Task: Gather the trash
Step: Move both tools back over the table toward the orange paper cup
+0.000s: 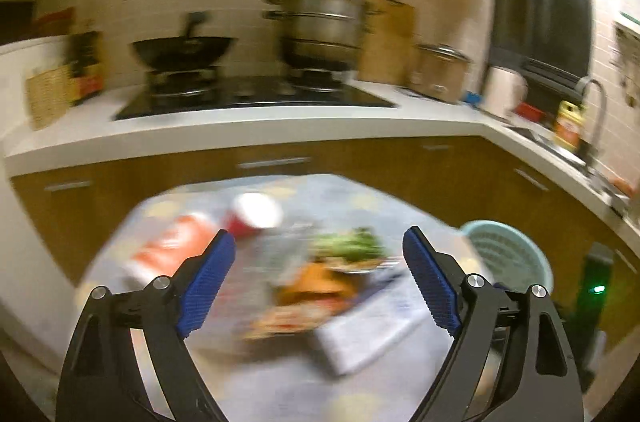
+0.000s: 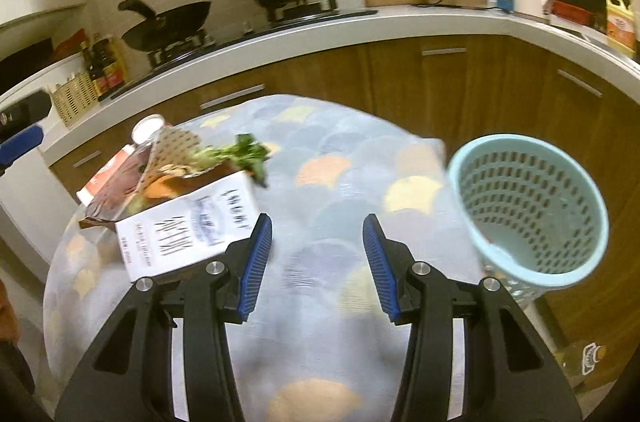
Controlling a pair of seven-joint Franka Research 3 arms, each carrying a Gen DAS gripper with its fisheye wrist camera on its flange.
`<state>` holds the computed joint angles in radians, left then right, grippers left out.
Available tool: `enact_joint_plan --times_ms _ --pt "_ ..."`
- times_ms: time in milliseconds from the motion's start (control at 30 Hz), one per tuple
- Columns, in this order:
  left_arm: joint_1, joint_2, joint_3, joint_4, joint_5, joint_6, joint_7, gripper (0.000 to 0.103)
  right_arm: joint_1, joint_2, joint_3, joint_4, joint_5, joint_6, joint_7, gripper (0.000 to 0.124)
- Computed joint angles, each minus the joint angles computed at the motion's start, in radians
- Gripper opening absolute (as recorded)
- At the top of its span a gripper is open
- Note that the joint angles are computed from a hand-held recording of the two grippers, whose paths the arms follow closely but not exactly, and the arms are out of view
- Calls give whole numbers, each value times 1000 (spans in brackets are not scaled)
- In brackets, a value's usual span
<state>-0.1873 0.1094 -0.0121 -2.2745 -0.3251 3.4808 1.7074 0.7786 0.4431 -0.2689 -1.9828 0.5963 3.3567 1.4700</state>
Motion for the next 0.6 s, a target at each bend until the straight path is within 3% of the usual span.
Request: enact_joint_plan --times_ms 167,233,333,500,600 --pt "59 29 56 16 0 -35 -25 84 80 56 -67 53 -3 -39 22 44" --pt "167 55 13 34 126 -62 -128 84 191 98 -190 73 -13 -71 52 44" --pt "301 114 -45 94 276 -110 -241 84 235 112 -240 70 -53 -72 89 44" --pt "308 208 -9 198 327 -205 -263 84 232 117 -249 74 -111 -91 145 44" --pt "345 256 -35 250 402 -255 -313 84 227 120 -252 80 -147 -106 179 44"
